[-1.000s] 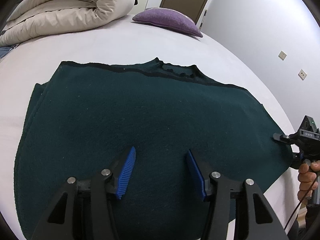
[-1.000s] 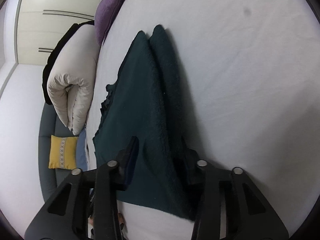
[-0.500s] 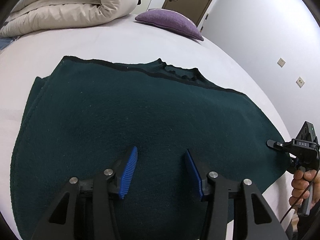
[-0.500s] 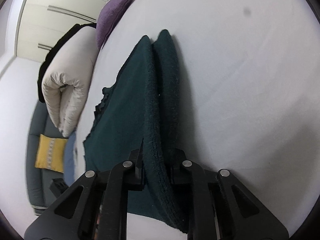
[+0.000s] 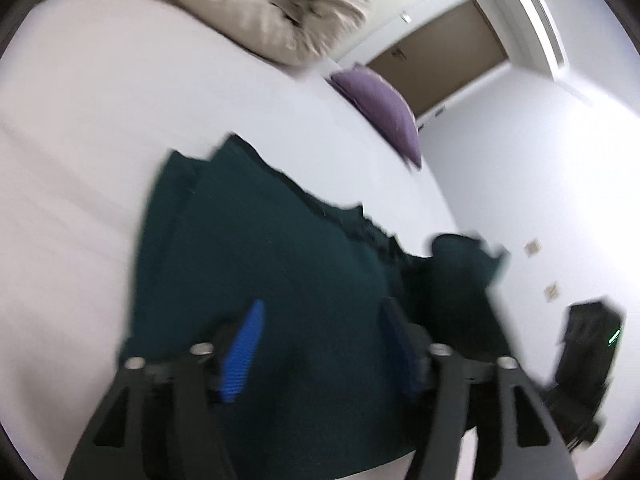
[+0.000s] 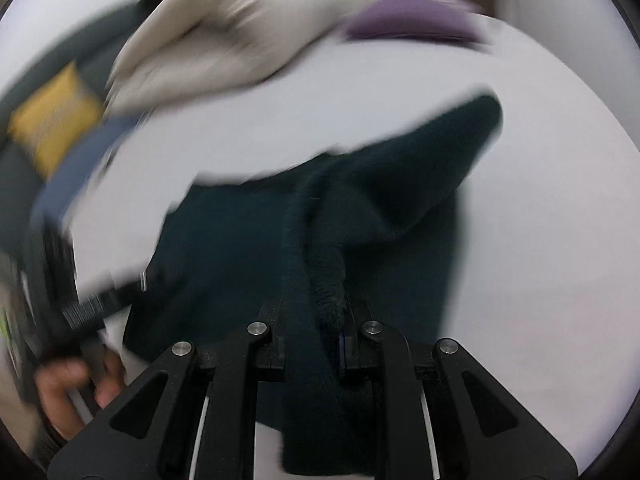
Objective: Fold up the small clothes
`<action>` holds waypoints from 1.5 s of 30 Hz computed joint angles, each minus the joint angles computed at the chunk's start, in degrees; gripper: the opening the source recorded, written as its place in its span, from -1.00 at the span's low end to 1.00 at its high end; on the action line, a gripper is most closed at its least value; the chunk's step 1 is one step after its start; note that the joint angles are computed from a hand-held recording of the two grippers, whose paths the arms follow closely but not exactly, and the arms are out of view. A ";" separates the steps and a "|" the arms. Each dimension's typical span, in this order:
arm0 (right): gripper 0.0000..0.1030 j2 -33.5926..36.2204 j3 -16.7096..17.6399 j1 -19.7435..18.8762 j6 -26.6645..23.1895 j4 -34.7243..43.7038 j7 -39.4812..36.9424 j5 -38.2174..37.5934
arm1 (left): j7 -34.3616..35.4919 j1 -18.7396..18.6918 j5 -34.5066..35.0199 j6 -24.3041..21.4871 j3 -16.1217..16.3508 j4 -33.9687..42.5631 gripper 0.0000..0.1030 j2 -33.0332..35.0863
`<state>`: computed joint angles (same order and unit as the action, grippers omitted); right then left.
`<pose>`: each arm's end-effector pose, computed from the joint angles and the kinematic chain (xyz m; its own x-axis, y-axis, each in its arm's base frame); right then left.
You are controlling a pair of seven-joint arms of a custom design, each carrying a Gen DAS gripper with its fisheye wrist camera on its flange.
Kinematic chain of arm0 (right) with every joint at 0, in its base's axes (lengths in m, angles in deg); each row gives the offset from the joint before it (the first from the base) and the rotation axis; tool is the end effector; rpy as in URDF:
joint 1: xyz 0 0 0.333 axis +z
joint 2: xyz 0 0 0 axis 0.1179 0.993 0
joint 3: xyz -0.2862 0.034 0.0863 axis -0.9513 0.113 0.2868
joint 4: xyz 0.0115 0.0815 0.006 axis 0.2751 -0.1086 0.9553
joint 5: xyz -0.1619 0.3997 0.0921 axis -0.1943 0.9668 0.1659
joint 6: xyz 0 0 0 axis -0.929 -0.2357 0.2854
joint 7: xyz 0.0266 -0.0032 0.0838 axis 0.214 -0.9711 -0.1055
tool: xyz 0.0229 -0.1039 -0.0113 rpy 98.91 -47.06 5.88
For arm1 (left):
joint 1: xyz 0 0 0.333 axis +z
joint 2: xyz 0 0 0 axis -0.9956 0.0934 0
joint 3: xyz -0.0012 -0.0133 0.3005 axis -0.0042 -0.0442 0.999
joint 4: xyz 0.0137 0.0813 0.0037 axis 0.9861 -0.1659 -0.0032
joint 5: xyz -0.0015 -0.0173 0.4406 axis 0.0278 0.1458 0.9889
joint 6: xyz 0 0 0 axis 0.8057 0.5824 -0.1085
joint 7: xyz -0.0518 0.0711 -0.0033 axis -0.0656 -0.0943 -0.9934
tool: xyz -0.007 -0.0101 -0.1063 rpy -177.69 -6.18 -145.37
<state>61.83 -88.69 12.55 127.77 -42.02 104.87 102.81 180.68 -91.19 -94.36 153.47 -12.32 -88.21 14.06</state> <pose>0.5916 0.0322 0.6002 0.1644 -0.9716 -0.1702 -0.8461 -0.0502 -0.5307 0.6676 -0.2365 0.5157 -0.0260 -0.6865 0.7267 -0.8073 -0.4144 -0.4203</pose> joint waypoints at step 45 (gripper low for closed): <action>0.10 -5.66 -3.15 0.02 13.87 -14.00 -13.34 11.32 | 0.73 6.36 4.77 -19.71 0.47 13.13 -0.75 7.59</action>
<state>56.17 -91.84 12.57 141.64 -56.01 91.53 114.14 181.41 -84.83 -89.59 133.76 -11.85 -75.08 21.65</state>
